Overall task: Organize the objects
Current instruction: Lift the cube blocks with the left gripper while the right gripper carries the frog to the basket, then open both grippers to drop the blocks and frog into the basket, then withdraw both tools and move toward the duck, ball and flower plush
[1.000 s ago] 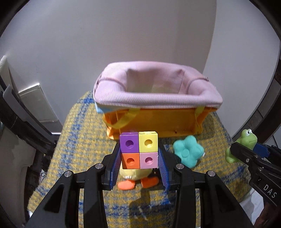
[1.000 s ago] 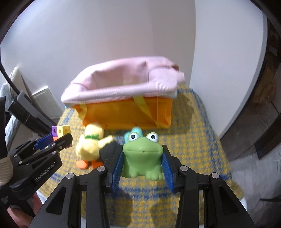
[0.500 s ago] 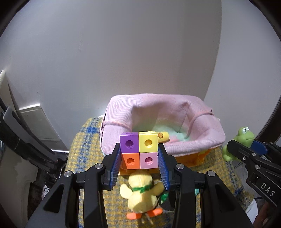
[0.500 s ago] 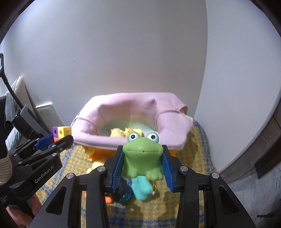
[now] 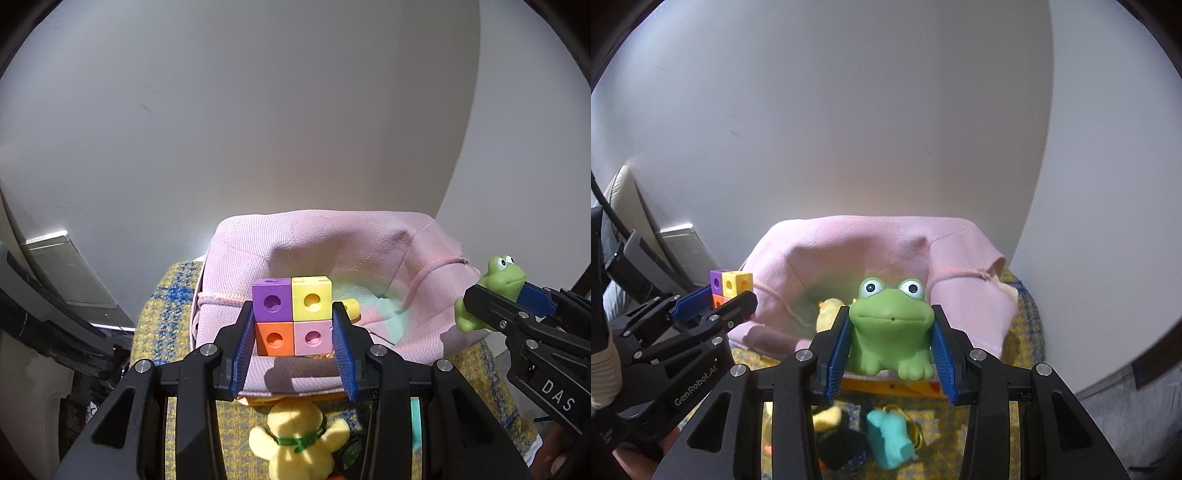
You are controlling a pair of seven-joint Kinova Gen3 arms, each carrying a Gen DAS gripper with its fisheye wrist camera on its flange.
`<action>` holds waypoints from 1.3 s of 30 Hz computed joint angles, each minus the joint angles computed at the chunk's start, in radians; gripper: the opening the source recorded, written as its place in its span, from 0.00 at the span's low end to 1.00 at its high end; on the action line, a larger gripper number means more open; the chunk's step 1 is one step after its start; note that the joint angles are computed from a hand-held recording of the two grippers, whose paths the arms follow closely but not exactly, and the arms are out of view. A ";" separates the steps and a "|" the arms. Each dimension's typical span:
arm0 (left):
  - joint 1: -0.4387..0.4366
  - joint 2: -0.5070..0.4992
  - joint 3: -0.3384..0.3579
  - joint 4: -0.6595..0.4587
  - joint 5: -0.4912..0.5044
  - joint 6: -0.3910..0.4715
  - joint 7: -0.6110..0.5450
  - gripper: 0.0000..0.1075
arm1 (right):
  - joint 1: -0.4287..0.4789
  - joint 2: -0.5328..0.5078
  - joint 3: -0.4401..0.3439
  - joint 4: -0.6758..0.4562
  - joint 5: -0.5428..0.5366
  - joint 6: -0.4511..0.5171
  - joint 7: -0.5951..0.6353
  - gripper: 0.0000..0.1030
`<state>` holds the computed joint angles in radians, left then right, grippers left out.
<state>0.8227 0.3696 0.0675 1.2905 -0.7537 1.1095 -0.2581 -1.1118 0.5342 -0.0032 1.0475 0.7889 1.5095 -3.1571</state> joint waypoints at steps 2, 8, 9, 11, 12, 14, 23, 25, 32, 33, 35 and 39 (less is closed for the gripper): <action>-0.014 0.004 -0.002 0.002 0.007 -0.015 -0.008 0.36 | 0.016 -0.002 -0.001 0.007 -0.006 -0.017 0.006 0.40; -0.055 0.020 -0.010 -0.001 0.046 -0.062 -0.048 0.37 | 0.056 -0.005 0.001 0.029 -0.019 -0.060 0.018 0.40; -0.059 0.022 -0.012 -0.001 0.052 -0.069 -0.053 0.37 | 0.063 -0.005 0.002 0.034 -0.023 -0.068 0.019 0.40; -0.065 0.026 -0.014 -0.002 0.065 -0.080 -0.066 0.37 | 0.075 -0.009 0.001 0.047 -0.028 -0.087 0.018 0.40; -0.068 0.029 -0.015 -0.002 0.072 -0.084 -0.072 0.37 | 0.081 -0.010 0.001 0.052 -0.031 -0.096 0.019 0.40; -0.068 0.032 -0.020 -0.002 0.078 -0.088 -0.076 0.37 | 0.090 -0.011 -0.002 0.056 -0.037 -0.108 0.028 0.40; -0.040 0.010 -0.034 0.028 0.044 -0.096 -0.021 0.72 | 0.062 -0.017 0.008 0.063 -0.006 -0.066 -0.018 0.77; -0.039 0.003 -0.030 0.031 0.039 -0.086 -0.012 0.73 | 0.059 -0.017 0.005 0.052 -0.004 -0.053 -0.021 0.77; 0.001 -0.039 -0.008 0.042 -0.023 -0.018 0.042 0.77 | 0.010 -0.014 0.005 0.000 0.029 0.012 -0.027 0.77; 0.009 -0.044 -0.002 0.041 -0.036 -0.003 0.050 0.78 | -0.003 -0.012 0.006 -0.010 0.037 0.027 -0.027 0.77; 0.027 -0.055 0.010 0.043 -0.063 0.028 0.066 0.78 | -0.024 -0.011 0.006 -0.027 0.047 0.051 -0.028 0.77; 0.054 -0.073 0.037 0.048 -0.102 0.074 0.095 0.79 | -0.071 -0.006 0.007 -0.058 0.065 0.105 -0.036 0.77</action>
